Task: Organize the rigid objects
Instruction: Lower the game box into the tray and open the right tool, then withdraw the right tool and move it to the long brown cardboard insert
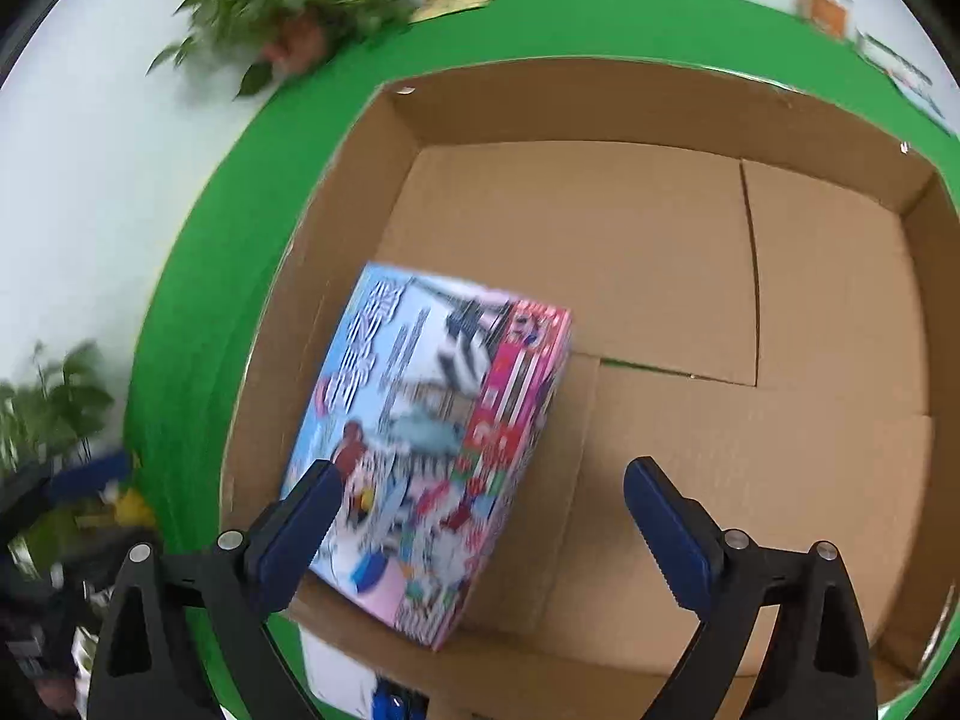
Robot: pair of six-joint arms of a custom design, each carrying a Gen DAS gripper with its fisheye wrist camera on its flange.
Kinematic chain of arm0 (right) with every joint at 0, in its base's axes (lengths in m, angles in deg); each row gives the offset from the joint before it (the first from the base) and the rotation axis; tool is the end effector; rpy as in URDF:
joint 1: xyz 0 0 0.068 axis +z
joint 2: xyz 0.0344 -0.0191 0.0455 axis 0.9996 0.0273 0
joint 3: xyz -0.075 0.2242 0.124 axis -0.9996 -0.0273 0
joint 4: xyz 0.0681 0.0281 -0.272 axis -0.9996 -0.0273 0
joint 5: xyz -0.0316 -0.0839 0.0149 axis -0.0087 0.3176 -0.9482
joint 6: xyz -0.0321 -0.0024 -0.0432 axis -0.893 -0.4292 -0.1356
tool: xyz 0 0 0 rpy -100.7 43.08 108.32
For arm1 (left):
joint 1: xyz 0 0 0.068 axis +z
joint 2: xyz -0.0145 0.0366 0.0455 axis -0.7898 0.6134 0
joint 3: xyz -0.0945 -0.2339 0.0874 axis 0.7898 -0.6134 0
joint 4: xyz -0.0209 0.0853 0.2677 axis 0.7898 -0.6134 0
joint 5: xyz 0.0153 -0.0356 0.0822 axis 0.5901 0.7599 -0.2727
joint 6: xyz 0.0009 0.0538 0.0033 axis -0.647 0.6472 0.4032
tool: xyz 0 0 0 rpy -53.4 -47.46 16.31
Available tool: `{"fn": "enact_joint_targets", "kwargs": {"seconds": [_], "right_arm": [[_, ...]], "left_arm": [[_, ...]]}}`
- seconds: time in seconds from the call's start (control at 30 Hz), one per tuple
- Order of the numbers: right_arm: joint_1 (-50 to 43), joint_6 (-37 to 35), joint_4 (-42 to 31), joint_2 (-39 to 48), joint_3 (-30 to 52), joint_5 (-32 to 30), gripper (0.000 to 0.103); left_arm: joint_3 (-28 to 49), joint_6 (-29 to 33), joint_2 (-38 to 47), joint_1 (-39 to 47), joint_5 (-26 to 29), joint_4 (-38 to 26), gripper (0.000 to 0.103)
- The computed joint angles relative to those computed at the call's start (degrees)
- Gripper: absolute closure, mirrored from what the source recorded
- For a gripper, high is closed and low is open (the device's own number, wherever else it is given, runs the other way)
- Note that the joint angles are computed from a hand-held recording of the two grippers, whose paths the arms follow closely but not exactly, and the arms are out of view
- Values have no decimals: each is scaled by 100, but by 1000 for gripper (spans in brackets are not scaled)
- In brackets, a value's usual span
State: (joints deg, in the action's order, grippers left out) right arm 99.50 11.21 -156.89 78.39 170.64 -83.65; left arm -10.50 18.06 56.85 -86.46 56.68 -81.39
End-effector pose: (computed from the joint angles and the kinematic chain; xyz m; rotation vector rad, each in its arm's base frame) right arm 0.3723 0.0845 0.2376 -0.7811 2.8597 0.4816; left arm 0.2157 -0.1408 0.3120 -0.4877 2.8003 -0.1118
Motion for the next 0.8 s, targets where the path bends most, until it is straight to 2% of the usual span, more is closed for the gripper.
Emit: {"fn": "enact_joint_targets", "kwargs": {"seconds": [0.13,0.17,0.2,0.23,0.27,0.3,0.4,0.43,0.53,0.57,0.63,0.67,0.7,0.8], "right_arm": [[-52,640,16,1030,941,-37,22],[-204,656,-30,1380,1314,-102,32],[-238,844,-121,1699,1674,-213,45],[-239,948,-148,1919,1855,-318,52],[-218,1010,-216,2146,2030,-457,64],[-163,989,-302,2333,2138,-589,68],[119,938,250,2231,1670,-579,68],[138,882,212,2246,1678,-608,68],[280,427,119,1973,1465,-333,66],[315,324,170,1833,1322,-246,62],[341,172,349,1384,902,-78,42],[283,127,449,1037,639,-27,27],[235,136,605,699,356,-20,20],[26,137,869,-522,-462,103,5]], "left_arm": [[-184,-371,-271,-194,-68,-154,37],[-238,-475,-339,-267,-76,-201,37],[-274,-555,-386,-328,-84,-252,37],[-294,-597,-403,-355,-79,-274,37],[-323,-663,-427,-397,-77,-294,37],[-360,-731,-457,-435,-70,-299,37],[-360,-866,-470,-493,-88,-327,37],[-347,-893,-462,-506,-99,-334,37],[-228,-1011,-361,-616,-196,-391,37],[-179,-1011,-348,-661,-265,-365,37],[-98,-1072,-352,-788,-459,-370,37],[14,-1131,-296,-871,-602,-452,37],[152,-1188,-207,-943,-749,-583,37],[499,-1318,23,-1080,-1009,-934,35]]}}
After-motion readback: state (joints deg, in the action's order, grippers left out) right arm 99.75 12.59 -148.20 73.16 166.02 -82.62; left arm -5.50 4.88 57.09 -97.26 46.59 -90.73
